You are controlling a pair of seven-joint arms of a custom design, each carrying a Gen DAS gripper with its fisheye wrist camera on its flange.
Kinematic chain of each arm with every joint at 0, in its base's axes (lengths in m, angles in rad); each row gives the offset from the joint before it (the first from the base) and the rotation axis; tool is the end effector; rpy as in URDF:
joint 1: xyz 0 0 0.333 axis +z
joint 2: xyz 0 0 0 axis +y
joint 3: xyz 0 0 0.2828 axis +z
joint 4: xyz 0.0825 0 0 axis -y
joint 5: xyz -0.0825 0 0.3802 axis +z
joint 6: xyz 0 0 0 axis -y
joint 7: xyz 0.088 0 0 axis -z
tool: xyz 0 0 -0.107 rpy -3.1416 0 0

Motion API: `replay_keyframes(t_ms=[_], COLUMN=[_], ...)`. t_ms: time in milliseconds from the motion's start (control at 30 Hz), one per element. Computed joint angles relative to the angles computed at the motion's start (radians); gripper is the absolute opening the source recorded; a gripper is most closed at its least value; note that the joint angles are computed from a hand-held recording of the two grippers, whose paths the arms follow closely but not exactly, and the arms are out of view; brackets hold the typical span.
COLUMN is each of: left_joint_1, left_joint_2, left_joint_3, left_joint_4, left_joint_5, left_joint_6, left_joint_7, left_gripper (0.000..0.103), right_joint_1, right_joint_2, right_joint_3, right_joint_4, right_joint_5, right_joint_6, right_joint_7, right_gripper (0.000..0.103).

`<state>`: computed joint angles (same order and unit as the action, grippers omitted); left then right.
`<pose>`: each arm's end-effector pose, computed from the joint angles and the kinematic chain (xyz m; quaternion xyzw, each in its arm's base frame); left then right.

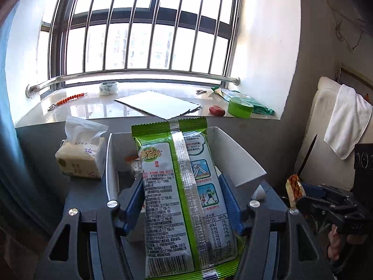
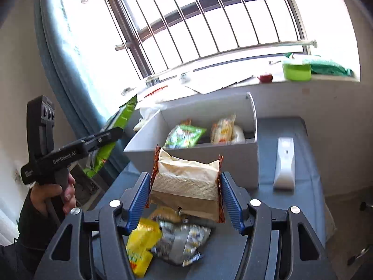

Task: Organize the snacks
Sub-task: 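Lower the biscuit pack and beige pastry into the white box, open both grippers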

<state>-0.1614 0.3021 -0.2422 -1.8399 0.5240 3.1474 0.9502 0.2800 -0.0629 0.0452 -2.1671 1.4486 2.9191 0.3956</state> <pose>0.5937 -0.2846 0.4576 -0.5332 0.6925 -0.4324 0.2216 0.5355 0.1156 0.4419 -0.6689 0.5589 -0.1411 0.4693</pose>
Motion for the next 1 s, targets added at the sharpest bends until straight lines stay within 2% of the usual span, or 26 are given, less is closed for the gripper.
replay_keyframes(t_ms=[100,167,267,333,367,400,433,467,533,667,767,867,1000], left_joint_1=[0.056,0.084,0.030,0.018,-0.001,-0.029,-0.046,-0.048,-0.032,-0.011,-0.003,0.001,-0.045], left_joint_2=[0.146,0.231,0.320,0.372,0.392,0.409,0.408,0.398,0.365,0.295,0.225,0.126,-0.033], left_joint_3=[-0.090,-0.140,-0.085,-0.078,-0.054,-0.016,0.012,0.024,0.021,0.015,0.014,0.017,0.081], left_joint_4=[0.192,0.302,0.449,0.529,0.567,0.605,0.609,0.589,0.524,0.411,0.318,0.193,-0.003], left_joint_5=[-0.081,-0.142,-0.172,-0.200,-0.204,-0.199,-0.194,-0.194,-0.195,-0.187,-0.171,-0.133,-0.012], left_joint_6=[-0.095,-0.149,-0.238,-0.299,-0.336,-0.390,-0.414,-0.409,-0.375,-0.328,-0.279,-0.207,-0.098], left_joint_7=[0.105,0.183,0.200,0.230,0.222,0.198,0.170,0.154,0.156,0.155,0.145,0.139,0.029], left_gripper=[0.067,0.067,0.068,0.072,0.083,0.097,0.100,0.103,0.103,0.103,0.103,0.103,0.103], right_joint_1=[-0.024,-0.032,-0.023,0.003,0.004,0.007,0.020,0.016,-0.033,-0.063,-0.107,-0.175,-0.221], right_joint_2=[0.114,0.196,0.320,0.392,0.419,0.441,0.453,0.458,0.452,0.440,0.397,0.315,0.161], right_joint_3=[-0.008,-0.004,-0.027,-0.071,-0.076,-0.084,-0.101,-0.099,-0.040,-0.012,0.045,0.132,0.190], right_joint_4=[0.163,0.264,0.403,0.477,0.505,0.522,0.523,0.514,0.484,0.459,0.412,0.339,0.211], right_joint_5=[-0.142,-0.286,-0.559,-0.736,-0.777,-0.816,-0.864,-0.879,-0.849,-0.855,-0.791,-0.607,-0.234], right_joint_6=[-0.048,-0.036,-0.046,-0.069,-0.073,-0.066,-0.047,-0.019,0.024,0.024,0.046,0.062,0.034], right_joint_7=[0.161,0.294,0.519,0.673,0.708,0.742,0.791,0.809,0.777,0.784,0.709,0.529,0.185], right_gripper=[0.066,0.066,0.066,0.066,0.070,0.080,0.088,0.103,0.103,0.103,0.103,0.103,0.103])
